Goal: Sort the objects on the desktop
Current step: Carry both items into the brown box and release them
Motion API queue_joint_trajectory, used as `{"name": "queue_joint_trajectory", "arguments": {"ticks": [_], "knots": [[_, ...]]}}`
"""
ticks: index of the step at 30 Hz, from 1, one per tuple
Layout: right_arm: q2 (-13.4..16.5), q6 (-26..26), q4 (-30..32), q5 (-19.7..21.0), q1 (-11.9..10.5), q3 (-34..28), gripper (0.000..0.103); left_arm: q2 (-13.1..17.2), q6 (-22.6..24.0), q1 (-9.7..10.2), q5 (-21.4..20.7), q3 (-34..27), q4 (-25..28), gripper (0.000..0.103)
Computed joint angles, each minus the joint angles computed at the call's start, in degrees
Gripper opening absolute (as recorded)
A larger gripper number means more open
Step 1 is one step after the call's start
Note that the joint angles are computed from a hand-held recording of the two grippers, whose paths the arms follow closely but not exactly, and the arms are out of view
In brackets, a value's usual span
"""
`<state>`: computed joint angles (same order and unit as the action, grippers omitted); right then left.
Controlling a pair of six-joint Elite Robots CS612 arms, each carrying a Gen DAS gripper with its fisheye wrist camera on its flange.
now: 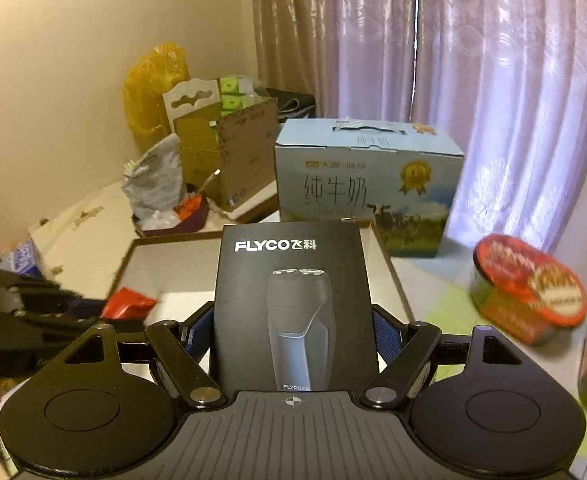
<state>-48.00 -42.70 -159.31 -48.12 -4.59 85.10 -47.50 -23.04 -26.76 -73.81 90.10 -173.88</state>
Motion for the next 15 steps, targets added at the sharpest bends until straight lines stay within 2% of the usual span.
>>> {"name": "queue_joint_trajectory", "arguments": {"ticks": [6,15], "knots": [[4.3,-1.8,2.5,-2.0,1.4,-5.5,0.076,2.1,-3.2,1.19,0.3,-3.3,5.5,0.022],[8.4,-9.6,10.9,-7.8,2.9,-11.6,0.076,4.5,-7.3,1.59,-0.9,-7.1,14.3,0.022]]}}
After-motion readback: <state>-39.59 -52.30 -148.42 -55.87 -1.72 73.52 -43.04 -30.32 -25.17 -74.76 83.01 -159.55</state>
